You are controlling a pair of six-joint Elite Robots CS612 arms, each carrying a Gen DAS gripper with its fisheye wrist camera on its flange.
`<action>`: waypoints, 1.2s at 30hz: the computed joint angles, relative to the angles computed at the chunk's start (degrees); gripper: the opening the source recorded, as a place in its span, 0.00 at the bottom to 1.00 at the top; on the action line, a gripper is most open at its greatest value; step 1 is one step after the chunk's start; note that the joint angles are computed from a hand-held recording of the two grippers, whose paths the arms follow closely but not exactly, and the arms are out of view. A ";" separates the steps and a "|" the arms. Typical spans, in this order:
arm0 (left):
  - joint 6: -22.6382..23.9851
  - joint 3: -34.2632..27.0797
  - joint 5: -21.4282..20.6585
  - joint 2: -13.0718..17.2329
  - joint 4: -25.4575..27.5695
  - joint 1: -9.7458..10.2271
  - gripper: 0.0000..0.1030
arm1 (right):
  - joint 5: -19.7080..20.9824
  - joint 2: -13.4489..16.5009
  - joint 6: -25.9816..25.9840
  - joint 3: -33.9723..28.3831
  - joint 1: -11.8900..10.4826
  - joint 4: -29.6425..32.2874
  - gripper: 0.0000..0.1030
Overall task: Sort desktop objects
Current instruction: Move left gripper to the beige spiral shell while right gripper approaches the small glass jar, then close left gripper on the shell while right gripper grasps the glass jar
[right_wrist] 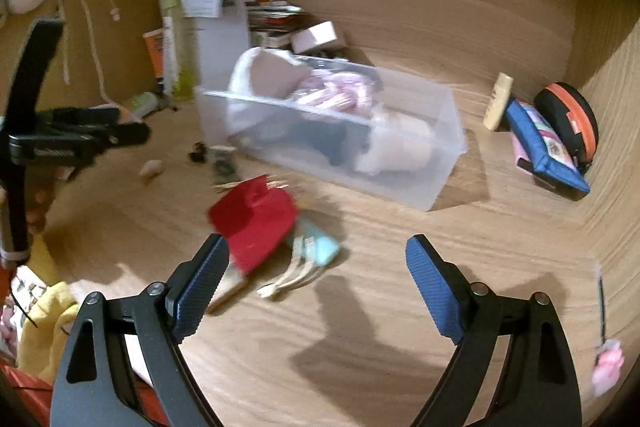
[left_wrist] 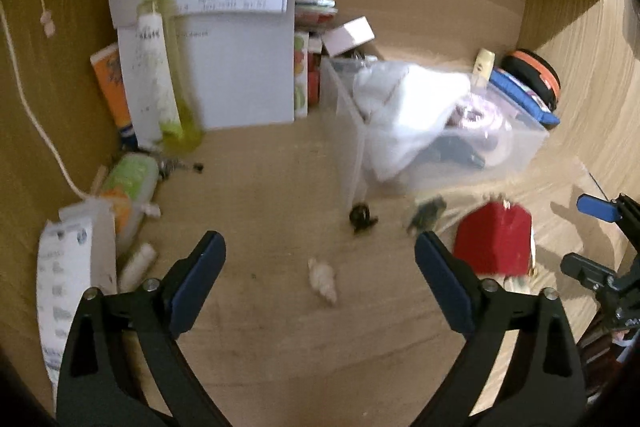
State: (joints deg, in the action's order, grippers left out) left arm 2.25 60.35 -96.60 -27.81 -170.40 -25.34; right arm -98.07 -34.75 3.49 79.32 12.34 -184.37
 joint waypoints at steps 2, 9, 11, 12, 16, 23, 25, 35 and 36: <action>0.25 0.60 -0.97 -0.13 0.74 0.16 0.75 | 1.48 0.21 -0.05 0.25 0.38 -0.81 0.85; 0.91 1.99 -3.50 -0.52 1.69 0.52 0.63 | 7.99 1.25 -2.06 -0.66 1.19 0.00 0.59; 1.26 2.28 -3.83 -0.64 1.86 0.54 0.61 | 8.99 1.63 -2.23 -1.26 1.26 1.05 0.49; 1.58 2.27 -3.97 -0.65 2.17 0.53 0.58 | 9.28 1.71 -2.15 -1.50 1.23 1.97 0.46; 2.14 1.25 -4.39 -0.18 3.81 0.51 0.51 | 10.57 1.76 -0.99 -1.61 0.91 3.83 0.42; 1.50 -1.78 -4.64 1.24 7.61 0.52 0.46 | 9.87 1.41 0.32 -1.40 0.61 6.50 0.42; 1.41 -2.55 -5.65 1.46 9.19 0.63 0.34 | 9.33 1.74 0.27 -1.80 0.74 6.19 0.43; 1.56 -4.36 -0.87 2.28 10.14 -0.06 0.16 | 10.64 2.65 -1.77 -2.12 1.08 2.86 0.21; 1.80 -4.27 -0.62 2.28 9.94 -0.11 0.16 | 11.27 2.56 -1.55 -2.02 0.95 2.95 0.21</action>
